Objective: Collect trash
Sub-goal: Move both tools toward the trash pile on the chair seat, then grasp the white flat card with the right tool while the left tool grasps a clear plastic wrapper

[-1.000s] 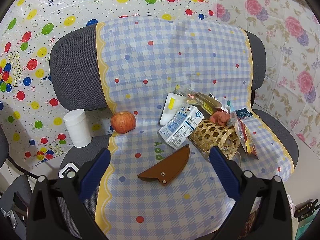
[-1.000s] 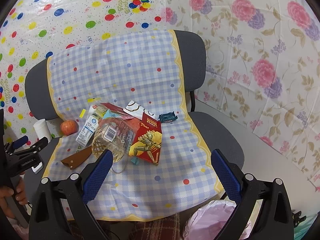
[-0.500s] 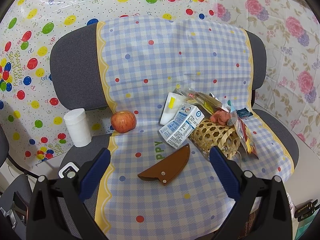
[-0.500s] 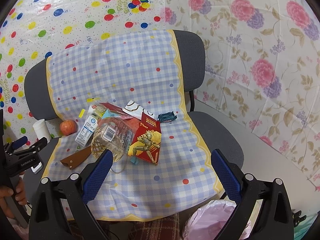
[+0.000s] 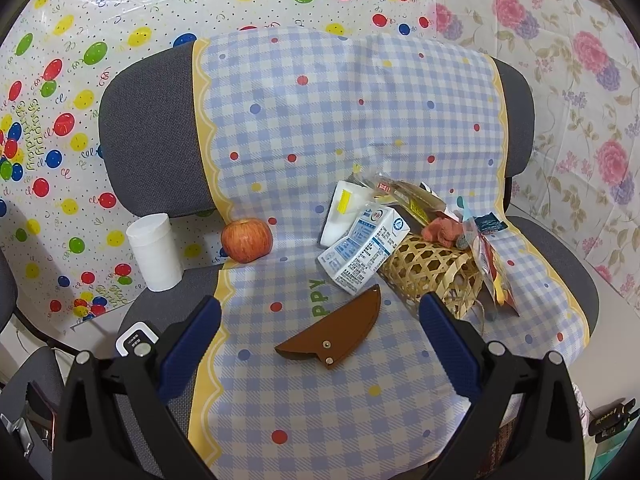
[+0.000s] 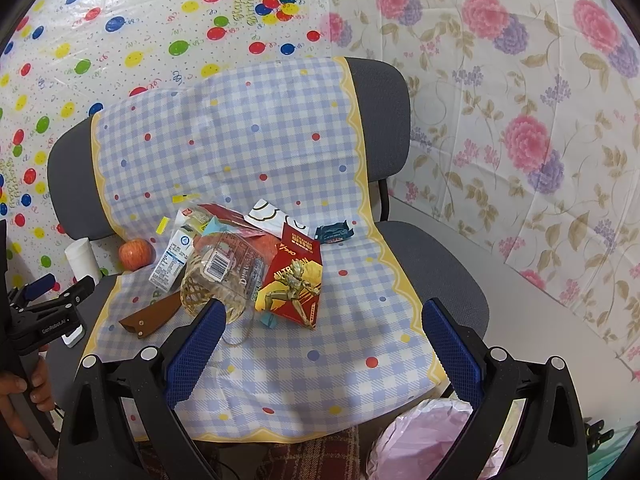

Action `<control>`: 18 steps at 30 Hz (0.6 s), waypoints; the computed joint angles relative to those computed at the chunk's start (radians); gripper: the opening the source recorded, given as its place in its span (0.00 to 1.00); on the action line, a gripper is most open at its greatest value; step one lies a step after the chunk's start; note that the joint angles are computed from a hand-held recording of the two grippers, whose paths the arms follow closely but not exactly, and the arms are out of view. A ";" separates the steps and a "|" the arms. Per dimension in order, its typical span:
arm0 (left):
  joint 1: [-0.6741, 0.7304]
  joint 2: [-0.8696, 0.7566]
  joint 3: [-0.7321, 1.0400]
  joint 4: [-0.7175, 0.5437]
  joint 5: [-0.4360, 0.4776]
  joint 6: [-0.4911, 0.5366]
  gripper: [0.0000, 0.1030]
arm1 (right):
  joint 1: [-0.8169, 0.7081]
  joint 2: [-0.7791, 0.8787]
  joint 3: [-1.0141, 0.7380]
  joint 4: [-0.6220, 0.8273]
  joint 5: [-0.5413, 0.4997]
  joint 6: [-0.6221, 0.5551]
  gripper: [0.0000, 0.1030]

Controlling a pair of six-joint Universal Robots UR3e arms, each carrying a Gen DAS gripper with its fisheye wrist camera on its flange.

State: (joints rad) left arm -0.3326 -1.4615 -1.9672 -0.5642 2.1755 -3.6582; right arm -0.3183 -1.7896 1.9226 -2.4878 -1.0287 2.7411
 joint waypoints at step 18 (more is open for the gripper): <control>0.081 -0.069 -0.089 0.118 -0.110 0.063 0.93 | 0.179 0.416 0.059 -0.595 -0.127 0.000 0.94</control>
State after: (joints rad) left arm -0.2515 -1.5303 -2.0567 -0.4467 2.0652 -3.5950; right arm -0.1396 -1.3737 1.9821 -3.0826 -1.1560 2.7412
